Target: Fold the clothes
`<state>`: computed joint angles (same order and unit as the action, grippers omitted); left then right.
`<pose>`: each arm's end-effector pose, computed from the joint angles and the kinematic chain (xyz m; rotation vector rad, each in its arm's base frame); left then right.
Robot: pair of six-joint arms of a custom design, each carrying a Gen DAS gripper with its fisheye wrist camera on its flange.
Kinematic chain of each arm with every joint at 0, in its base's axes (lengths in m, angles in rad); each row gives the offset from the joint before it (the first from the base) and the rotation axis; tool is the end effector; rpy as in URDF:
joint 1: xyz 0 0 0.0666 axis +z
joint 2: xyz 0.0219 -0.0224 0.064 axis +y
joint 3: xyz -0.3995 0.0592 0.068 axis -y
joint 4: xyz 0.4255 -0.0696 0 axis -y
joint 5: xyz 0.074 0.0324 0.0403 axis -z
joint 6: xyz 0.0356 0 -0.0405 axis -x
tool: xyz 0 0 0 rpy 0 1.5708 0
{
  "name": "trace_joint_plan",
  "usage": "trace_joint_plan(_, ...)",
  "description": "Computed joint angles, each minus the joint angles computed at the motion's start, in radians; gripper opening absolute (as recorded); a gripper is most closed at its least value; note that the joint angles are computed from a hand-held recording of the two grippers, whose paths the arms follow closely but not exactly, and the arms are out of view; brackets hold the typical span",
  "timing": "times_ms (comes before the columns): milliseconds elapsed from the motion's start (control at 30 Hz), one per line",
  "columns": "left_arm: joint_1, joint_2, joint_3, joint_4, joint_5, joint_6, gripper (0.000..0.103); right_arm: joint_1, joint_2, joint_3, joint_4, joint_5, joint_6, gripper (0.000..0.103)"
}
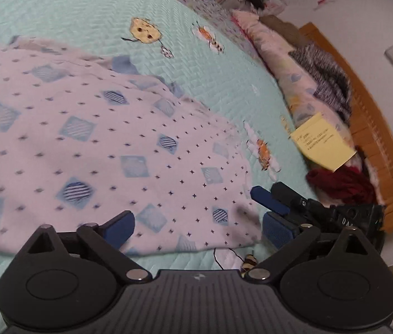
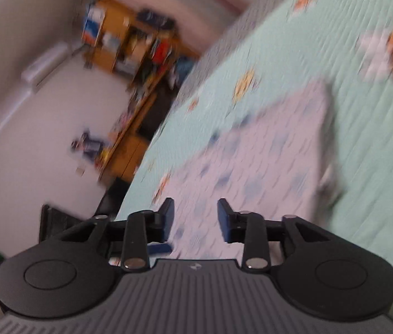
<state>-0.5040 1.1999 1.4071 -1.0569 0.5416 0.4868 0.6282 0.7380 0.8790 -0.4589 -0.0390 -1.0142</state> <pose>0.3637 -0.2220 0.5365 0.2886 2.5452 -1.0789 0.2400 0.1756 0.4751 0.3667 2.0280 1.1190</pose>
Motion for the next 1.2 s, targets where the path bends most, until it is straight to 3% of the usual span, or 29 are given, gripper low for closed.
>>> trace_joint_plan(67, -0.031, 0.027, -0.002, -0.043, -0.022, -0.032, 0.101, -0.036, 0.028, 0.011, -0.107, -0.059, 0.011, 0.044)
trace_joint_plan(100, -0.043, 0.023, -0.016, -0.048, -0.039, -0.052, 0.102, -0.039, 0.032, 0.005, -0.155, -0.072, 0.014, 0.034)
trace_joint_plan(133, -0.047, 0.009, -0.023, -0.048, -0.051, -0.065, 0.102, -0.035, 0.01, -0.019, -0.152, -0.068, 0.008, 0.027)
trace_joint_plan(200, -0.054, -0.01, -0.026, -0.059, -0.07, -0.059, 0.102, -0.015, -0.04, -0.05, -0.131, -0.023, -0.041, 0.028)
trace_joint_plan(300, -0.054, -0.022, -0.022, -0.048, -0.038, -0.024, 0.102, 0.033, -0.08, -0.073, -0.069, 0.052, -0.043, 0.036)
trace_joint_plan(400, -0.072, -0.01, -0.018, -0.054, -0.094, -0.044, 0.102, 0.053, -0.089, -0.113, 0.025, 0.069, -0.067, 0.049)
trace_joint_plan(433, -0.061, -0.014, -0.031, -0.045, -0.075, -0.033, 0.102, 0.058, -0.083, -0.111, -0.006, 0.091, -0.07, 0.041)
trace_joint_plan(467, -0.049, -0.018, -0.045, -0.036, -0.055, -0.022, 0.102, 0.066, -0.075, -0.103, -0.063, 0.128, -0.071, 0.003)
trace_joint_plan(500, -0.037, -0.022, -0.058, -0.027, -0.036, -0.011, 0.101, 0.073, -0.066, -0.098, -0.115, 0.164, -0.074, 0.0)
trace_joint_plan(533, -0.022, -0.035, -0.06, -0.036, -0.022, 0.01, 0.101, 0.081, -0.082, -0.111, -0.117, 0.187, -0.114, 0.005)
trace_joint_plan(633, 0.022, -0.101, -0.084, -0.026, -0.025, 0.049, 0.1, 0.143, -0.193, -0.179, -0.046, 0.317, -0.238, 0.042)
trace_joint_plan(667, 0.041, -0.131, -0.095, -0.019, -0.033, 0.054, 0.1, 0.166, -0.222, -0.192, -0.046, 0.354, -0.265, 0.047)
trace_joint_plan(767, 0.117, -0.214, -0.124, -0.034, -0.071, 0.108, 0.102, 0.209, -0.23, -0.182, -0.12, 0.397, -0.326, 0.047)
trace_joint_plan(833, 0.178, -0.248, -0.136, -0.073, -0.1, 0.152, 0.102, 0.214, -0.226, -0.179, -0.137, 0.379, -0.359, 0.048)
trace_joint_plan(1000, 0.294, -0.259, -0.185, -0.109, -0.066, 0.287, 0.102, 0.209, -0.186, -0.145, -0.207, 0.353, -0.4, 0.048)
trace_joint_plan(1200, 0.315, -0.225, -0.211, -0.031, -0.001, 0.326, 0.102, 0.209, -0.144, -0.124, -0.18, 0.354, -0.449, 0.048)
